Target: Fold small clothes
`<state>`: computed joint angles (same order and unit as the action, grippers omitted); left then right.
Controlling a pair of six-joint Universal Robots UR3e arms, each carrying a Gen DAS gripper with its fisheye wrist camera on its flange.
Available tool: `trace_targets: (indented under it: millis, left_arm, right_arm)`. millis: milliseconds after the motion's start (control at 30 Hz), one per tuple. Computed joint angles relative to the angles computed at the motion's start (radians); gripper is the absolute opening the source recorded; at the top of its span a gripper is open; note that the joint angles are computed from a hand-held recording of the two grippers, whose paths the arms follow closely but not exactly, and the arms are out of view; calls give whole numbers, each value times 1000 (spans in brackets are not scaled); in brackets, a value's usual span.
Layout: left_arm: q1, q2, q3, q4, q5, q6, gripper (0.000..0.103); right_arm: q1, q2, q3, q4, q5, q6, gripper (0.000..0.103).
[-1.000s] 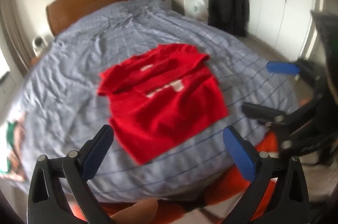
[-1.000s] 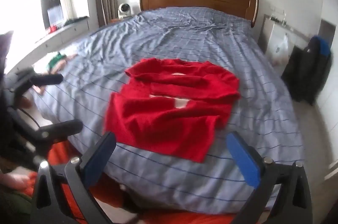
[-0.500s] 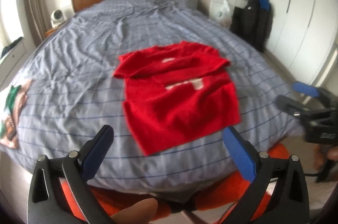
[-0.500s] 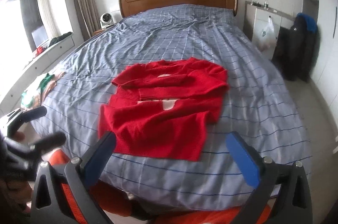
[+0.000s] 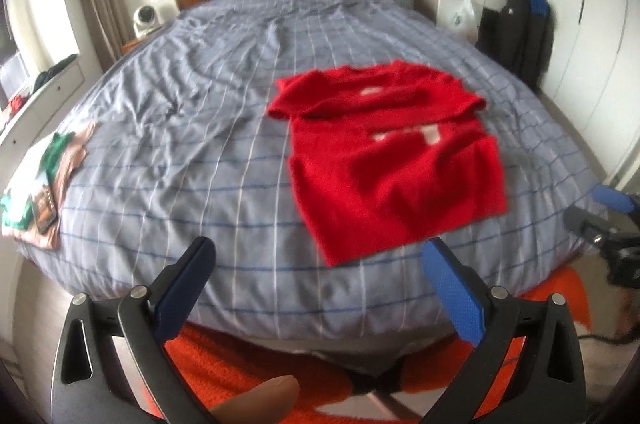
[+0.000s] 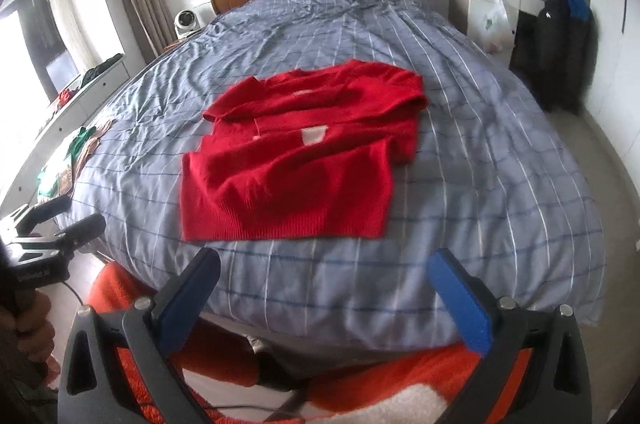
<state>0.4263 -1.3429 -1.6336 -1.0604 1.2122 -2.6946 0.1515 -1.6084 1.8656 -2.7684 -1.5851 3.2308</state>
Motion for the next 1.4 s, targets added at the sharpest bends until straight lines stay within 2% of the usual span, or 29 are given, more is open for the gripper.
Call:
trace_targets:
  millis: [100,333,867,1400]
  left_arm:
    - [-13,-2,22,-20,-25,-4,103]
    - [-50,-30,48,-61,-3,5,103]
    - [-47,26,18,-56,-15,24,103]
    - [-27,60,7,-77,-32,36,103]
  right_arm:
    - [24,29,-40,-14,-22,8,103]
    - [25,26,-24,-16,-32,18,103]
    - [41,5,-6,-49,-58,16,103]
    - [85,-1,16,-67,-133,12,103]
